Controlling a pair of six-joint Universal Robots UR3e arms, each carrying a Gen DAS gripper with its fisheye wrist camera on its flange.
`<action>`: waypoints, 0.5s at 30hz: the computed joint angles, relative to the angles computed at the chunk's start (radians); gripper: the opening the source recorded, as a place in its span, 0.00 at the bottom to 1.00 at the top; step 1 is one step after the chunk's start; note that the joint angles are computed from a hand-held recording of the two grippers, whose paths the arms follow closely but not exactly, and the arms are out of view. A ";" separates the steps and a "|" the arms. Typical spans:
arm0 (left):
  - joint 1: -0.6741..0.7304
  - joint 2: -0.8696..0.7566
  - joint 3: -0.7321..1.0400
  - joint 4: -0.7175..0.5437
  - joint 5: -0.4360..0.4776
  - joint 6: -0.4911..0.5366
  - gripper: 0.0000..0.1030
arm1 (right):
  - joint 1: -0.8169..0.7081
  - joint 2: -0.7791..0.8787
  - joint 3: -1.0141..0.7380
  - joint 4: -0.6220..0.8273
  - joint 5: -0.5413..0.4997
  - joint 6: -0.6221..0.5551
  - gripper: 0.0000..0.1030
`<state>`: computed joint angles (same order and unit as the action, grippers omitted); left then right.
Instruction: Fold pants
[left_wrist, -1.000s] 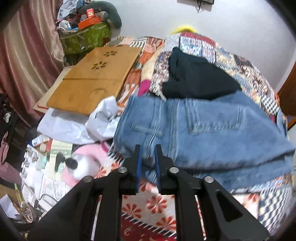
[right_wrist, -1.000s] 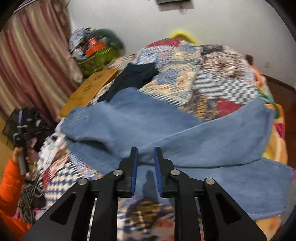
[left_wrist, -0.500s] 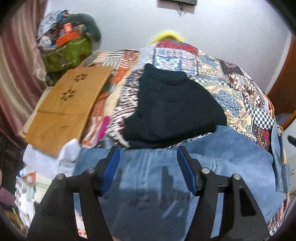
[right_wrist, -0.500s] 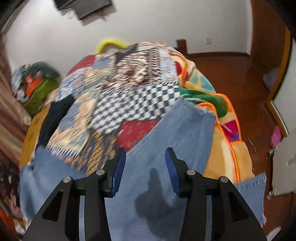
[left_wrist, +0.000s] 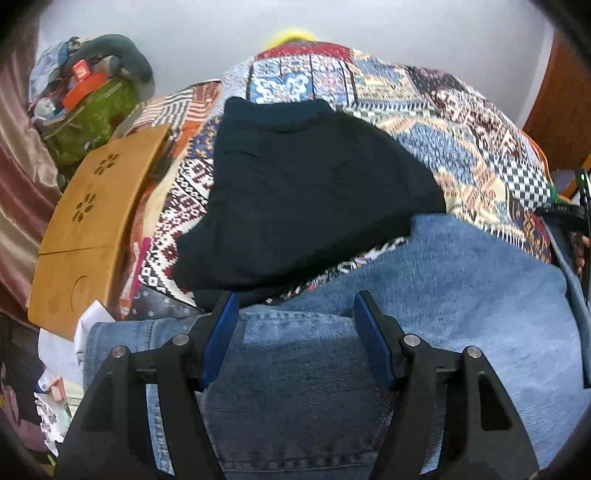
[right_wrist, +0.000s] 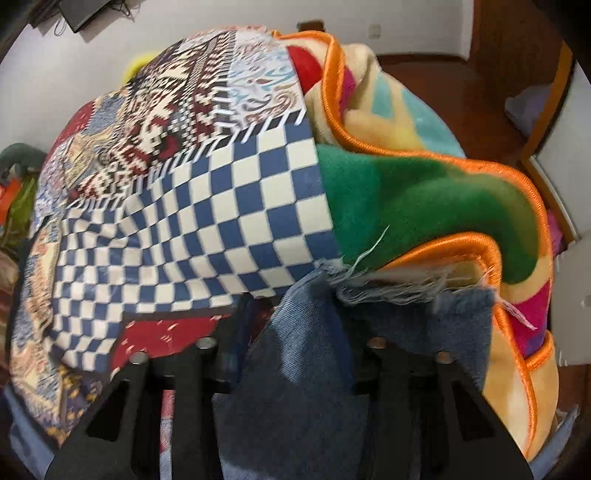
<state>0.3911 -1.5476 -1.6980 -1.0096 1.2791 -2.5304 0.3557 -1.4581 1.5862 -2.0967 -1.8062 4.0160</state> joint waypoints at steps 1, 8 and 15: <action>-0.005 0.003 -0.014 0.014 0.006 0.001 0.63 | 0.008 -0.001 0.000 0.004 -0.014 0.003 0.22; -0.005 0.050 -0.009 -0.043 -0.001 0.011 0.62 | 0.045 -0.130 0.092 -0.002 -0.044 -0.007 0.09; -0.003 0.169 0.021 -0.165 -0.048 0.042 0.66 | 0.178 -0.391 0.068 0.123 -0.163 0.075 0.08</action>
<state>0.3877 -1.3787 -1.6774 -1.1746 1.2313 -2.4879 0.5333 -1.8487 1.6540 -1.9737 -1.9691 4.0915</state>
